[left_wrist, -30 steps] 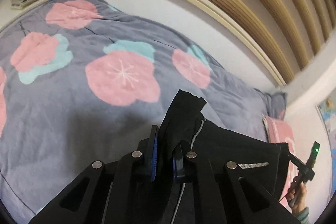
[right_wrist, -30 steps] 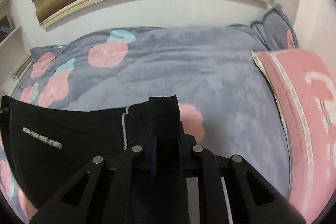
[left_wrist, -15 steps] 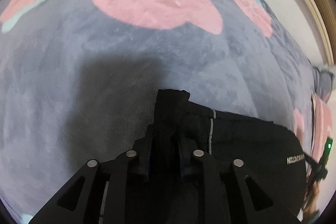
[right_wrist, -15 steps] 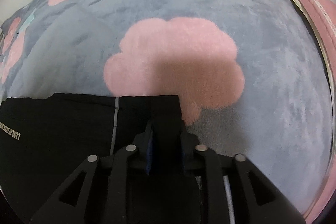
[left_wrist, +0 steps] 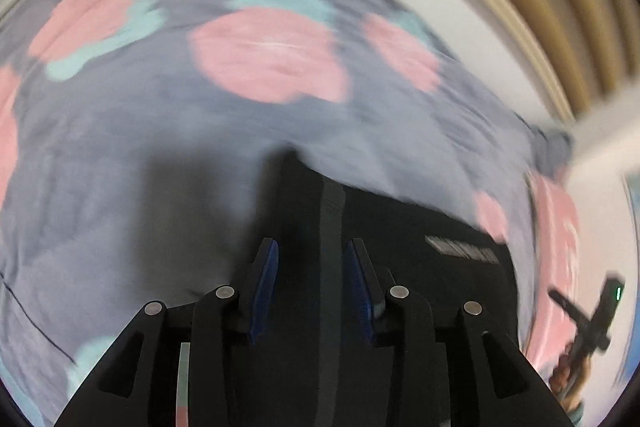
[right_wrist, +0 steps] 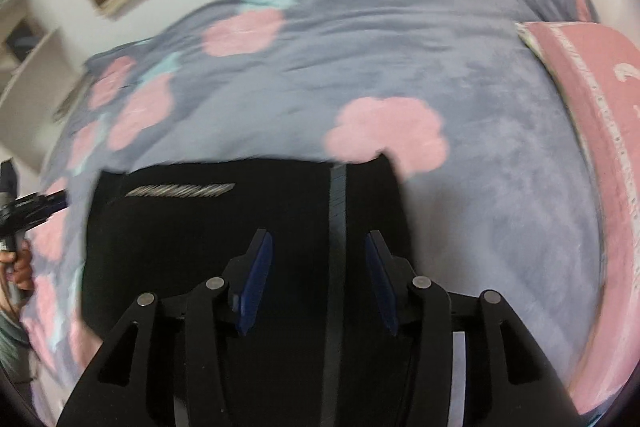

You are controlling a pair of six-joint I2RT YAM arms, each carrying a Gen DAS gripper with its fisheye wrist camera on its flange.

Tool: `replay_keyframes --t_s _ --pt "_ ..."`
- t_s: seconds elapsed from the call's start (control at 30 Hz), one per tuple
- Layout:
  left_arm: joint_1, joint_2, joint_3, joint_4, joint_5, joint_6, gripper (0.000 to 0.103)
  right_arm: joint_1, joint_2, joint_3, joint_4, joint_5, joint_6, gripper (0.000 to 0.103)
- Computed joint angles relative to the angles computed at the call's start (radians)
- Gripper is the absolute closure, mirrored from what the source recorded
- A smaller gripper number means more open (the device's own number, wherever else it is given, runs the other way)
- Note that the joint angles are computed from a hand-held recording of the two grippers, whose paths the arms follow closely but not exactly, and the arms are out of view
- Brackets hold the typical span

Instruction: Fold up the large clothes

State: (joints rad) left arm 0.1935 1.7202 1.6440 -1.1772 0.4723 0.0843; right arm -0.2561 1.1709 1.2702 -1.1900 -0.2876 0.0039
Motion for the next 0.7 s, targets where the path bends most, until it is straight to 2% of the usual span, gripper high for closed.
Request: replay_keyframes --t_s 0.03,0.13,0.27,0.33,0.4,0.47,0.6,0.7 --pt "-0.049 -0.088 -0.074 0.018 -0.010 0.005 0.066 0.048 -0.027 -0.013 -0.009 0.008 0.031 0.051" --pt "-0.245 -0.296 -0.246 0.083 -0.089 -0.059 0.066 0.286 -0.093 -0.083 0.026 0.121 0.164 0.051" --pt "-0.445 -0.409 -0.388 0.163 -0.159 -0.214 0.063 0.496 -0.094 -0.164 0.093 0.234 0.283 0.051" --pt "-0.507 -0.419 -0.458 0.195 -0.177 -0.276 0.059 0.553 -0.073 -0.221 0.144 0.292 0.325 0.051" --pt "-0.566 -0.408 -0.552 0.250 -0.247 -0.343 0.059 0.551 -0.056 -0.298 0.206 0.289 0.318 0.050" --pt "-0.592 -0.364 -0.611 0.304 -0.284 -0.357 0.059 0.569 -0.029 -0.371 0.266 0.302 0.312 0.050" --pt "-0.596 -0.283 -0.632 0.359 -0.310 -0.390 0.058 0.658 -0.017 -0.458 0.355 0.412 0.347 0.049" --pt "-0.602 -0.276 -0.619 0.350 -0.323 -0.392 0.058 0.613 -0.004 -0.433 0.330 0.361 0.343 0.049"
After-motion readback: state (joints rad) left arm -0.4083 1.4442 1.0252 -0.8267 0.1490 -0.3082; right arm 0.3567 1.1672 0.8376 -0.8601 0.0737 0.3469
